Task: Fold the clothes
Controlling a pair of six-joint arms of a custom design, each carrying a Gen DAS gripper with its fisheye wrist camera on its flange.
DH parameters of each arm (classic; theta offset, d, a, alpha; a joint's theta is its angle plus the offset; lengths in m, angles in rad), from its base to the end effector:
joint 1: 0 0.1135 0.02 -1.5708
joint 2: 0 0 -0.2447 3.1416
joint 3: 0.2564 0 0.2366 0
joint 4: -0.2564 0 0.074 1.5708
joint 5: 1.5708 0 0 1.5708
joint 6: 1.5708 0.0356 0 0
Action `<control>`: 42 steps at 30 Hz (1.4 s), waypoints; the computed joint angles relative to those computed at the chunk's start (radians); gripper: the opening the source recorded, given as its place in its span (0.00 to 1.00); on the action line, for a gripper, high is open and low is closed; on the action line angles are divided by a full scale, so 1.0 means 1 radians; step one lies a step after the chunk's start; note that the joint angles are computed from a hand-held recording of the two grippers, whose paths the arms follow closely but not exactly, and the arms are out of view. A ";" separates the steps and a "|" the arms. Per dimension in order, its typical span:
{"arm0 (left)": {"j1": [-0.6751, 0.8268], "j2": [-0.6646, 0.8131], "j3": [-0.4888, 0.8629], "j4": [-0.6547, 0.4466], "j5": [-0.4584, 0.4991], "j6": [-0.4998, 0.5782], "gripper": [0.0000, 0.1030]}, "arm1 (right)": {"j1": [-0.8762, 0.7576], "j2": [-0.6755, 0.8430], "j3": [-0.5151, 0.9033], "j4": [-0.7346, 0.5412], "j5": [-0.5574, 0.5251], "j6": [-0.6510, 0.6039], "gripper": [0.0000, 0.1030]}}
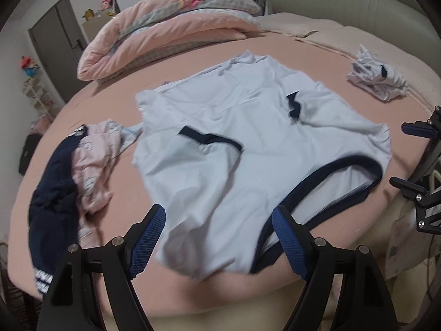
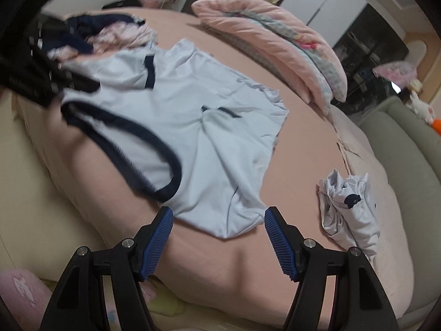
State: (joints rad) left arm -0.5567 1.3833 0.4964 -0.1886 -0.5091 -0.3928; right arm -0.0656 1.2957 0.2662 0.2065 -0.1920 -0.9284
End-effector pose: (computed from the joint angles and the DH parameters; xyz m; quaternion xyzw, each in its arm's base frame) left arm 0.1921 -0.0991 0.1220 0.0153 0.9402 0.1087 0.3226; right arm 0.1970 -0.0061 0.1039 -0.4193 0.8271 -0.0949 0.3621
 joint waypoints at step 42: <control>-0.054 0.042 -0.107 -0.074 -0.025 0.049 0.77 | 0.199 0.363 -0.015 0.537 0.288 -0.081 0.67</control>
